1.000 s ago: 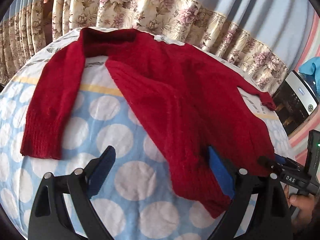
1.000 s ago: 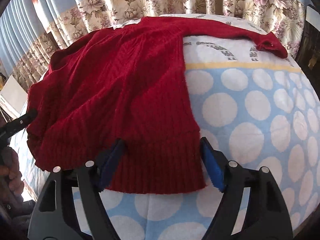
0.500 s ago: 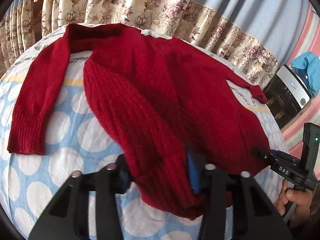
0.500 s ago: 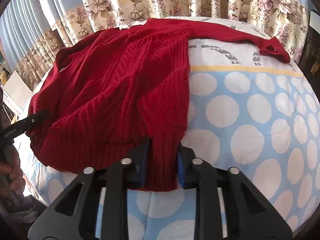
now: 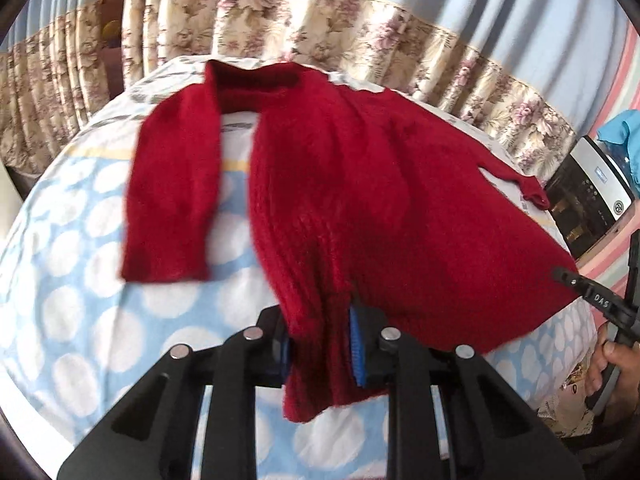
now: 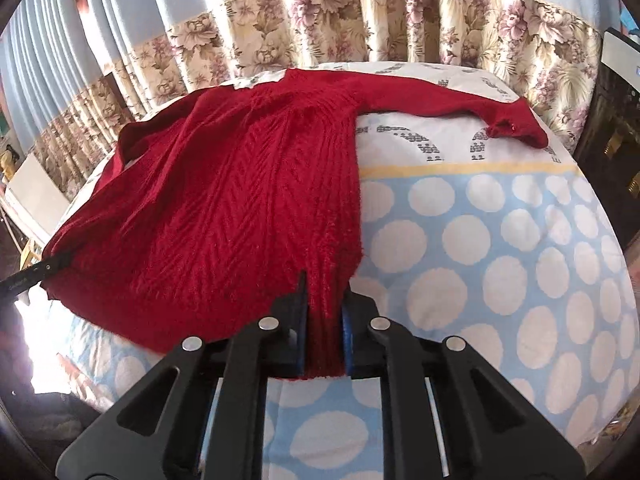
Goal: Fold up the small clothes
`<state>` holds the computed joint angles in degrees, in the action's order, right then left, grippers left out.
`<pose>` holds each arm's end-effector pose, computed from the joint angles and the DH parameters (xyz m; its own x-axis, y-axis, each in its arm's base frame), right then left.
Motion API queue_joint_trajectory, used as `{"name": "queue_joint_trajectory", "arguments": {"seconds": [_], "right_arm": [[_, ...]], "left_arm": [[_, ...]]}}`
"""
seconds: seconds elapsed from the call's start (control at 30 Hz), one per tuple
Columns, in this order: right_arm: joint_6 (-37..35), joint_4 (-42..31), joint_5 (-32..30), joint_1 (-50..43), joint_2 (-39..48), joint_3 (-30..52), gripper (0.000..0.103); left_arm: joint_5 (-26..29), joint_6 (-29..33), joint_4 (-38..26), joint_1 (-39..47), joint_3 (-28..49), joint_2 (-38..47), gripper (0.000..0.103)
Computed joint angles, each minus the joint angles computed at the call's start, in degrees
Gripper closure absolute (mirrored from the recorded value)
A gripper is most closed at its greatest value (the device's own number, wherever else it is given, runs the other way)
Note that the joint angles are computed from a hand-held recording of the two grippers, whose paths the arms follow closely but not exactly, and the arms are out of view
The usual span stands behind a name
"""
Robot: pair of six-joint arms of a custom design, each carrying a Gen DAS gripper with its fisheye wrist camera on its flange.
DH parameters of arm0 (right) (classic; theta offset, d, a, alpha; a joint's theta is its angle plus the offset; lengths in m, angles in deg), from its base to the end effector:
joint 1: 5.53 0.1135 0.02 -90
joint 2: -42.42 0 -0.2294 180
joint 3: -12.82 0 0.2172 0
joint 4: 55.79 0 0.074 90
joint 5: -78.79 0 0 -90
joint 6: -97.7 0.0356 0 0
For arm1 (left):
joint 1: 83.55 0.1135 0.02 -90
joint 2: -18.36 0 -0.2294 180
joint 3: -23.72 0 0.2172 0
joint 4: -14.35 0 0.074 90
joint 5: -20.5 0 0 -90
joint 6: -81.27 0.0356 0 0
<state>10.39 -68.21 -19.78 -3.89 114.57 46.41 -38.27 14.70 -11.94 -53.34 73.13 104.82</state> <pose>0.1880 0.0107 0.1116 -0.7815 0.0241 -0.6235 -0.0855 0.9857 0.1452 0.2046 0.0978 0.1183 -0.7998 -0.0722 -0.5959 0.0968 0.9642 -0.2467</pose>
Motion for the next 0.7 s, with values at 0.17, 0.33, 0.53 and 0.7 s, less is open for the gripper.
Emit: {"name": "queue_joint_trajectory", "arguments": {"seconds": [0.17,0.33,0.53,0.7], "right_arm": [[-0.53,-1.63,1.45,0.21,2.7,0.77,0.087],[-3.11,-4.31,1.25,-5.92,-1.32,0.35,0.063],[-12.24,5.0,-4.53,-23.66,10.87,10.87,0.061],[-19.03,13.19,-3.17,-28.41,31.43,26.83,0.061]], "left_arm": [[-5.02,5.64,-1.81,1.13,-0.61,2.57,0.068],[-8.0,7.24,0.22,5.51,-3.87,-1.06,0.023],[-8.21,3.38,4.72,3.78,-0.6,-3.1,0.018],[-9.79,-3.52,9.92,-3.53,7.52,5.26,0.018]]}}
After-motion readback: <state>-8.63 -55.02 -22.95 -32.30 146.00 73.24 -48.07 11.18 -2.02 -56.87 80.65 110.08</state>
